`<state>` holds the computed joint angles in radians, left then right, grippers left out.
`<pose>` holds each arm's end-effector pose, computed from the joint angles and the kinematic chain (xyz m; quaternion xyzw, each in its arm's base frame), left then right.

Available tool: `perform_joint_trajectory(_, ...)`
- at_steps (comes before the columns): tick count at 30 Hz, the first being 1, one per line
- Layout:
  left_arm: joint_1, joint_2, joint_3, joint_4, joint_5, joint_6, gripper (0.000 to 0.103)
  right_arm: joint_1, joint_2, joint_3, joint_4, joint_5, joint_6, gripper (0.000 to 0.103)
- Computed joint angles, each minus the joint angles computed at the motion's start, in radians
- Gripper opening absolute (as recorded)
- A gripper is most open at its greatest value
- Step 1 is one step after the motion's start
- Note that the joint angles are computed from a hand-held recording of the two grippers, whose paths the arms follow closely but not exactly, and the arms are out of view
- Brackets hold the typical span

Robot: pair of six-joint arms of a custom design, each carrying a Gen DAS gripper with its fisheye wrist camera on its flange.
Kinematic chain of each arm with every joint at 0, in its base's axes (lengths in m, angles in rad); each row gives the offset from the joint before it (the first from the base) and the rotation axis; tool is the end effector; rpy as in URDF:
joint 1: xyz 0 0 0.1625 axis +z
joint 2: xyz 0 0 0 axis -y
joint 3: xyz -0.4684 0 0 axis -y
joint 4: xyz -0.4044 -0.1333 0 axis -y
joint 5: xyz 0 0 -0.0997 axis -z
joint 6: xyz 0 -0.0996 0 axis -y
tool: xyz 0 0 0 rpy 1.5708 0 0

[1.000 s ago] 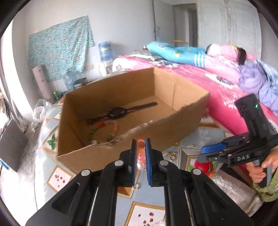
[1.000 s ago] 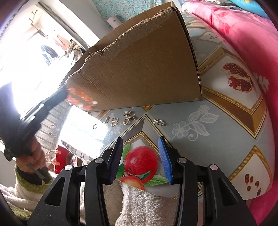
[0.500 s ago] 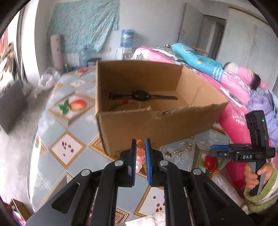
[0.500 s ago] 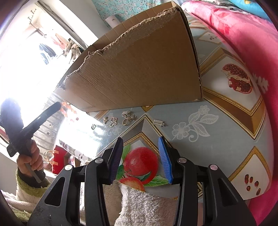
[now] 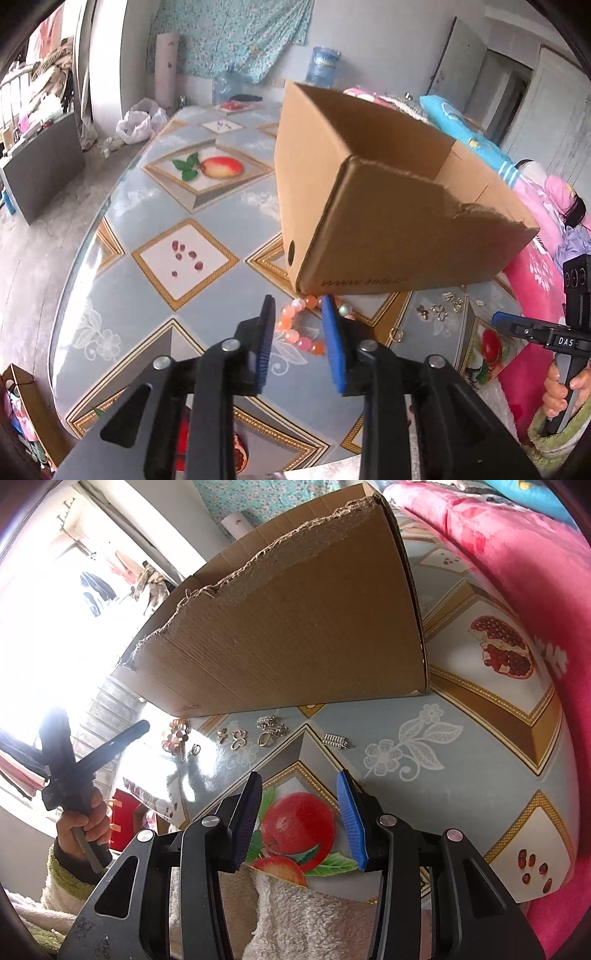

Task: Organize jewelry

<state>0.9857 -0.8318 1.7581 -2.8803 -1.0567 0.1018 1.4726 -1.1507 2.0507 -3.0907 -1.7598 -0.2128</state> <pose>-0.2254 -0.6703 0.1423 0.2741 0.9103 -0.2385 0.1982 0.0571 -0.5888 0.2517 0.0256 -0.9482 0.2861 0.1358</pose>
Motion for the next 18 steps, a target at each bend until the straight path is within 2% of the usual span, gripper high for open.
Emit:
perform_joint_trajectory(6,-0.017,0.004,0.009,-0.049,-0.014,0.032,0.032,0.005,0.004,-0.002,-0.001,-0.004,0.012,0.044)
perform_joint_trajectory(8,-0.023,0.006,0.018,-0.069,-0.027,0.045,0.038,0.006,0.006,-0.003,0.001,-0.001,0.013,0.047)
perform_joint_trajectory(12,-0.038,0.014,0.028,-0.065,-0.027,0.051,0.045,0.013,0.012,-0.001,-0.018,-0.002,0.012,0.066)
perform_joint_trajectory(18,-0.061,0.023,0.055,-0.07,0.004,0.058,0.056,0.01,0.017,0.003,-0.029,0.022,0.007,0.075)
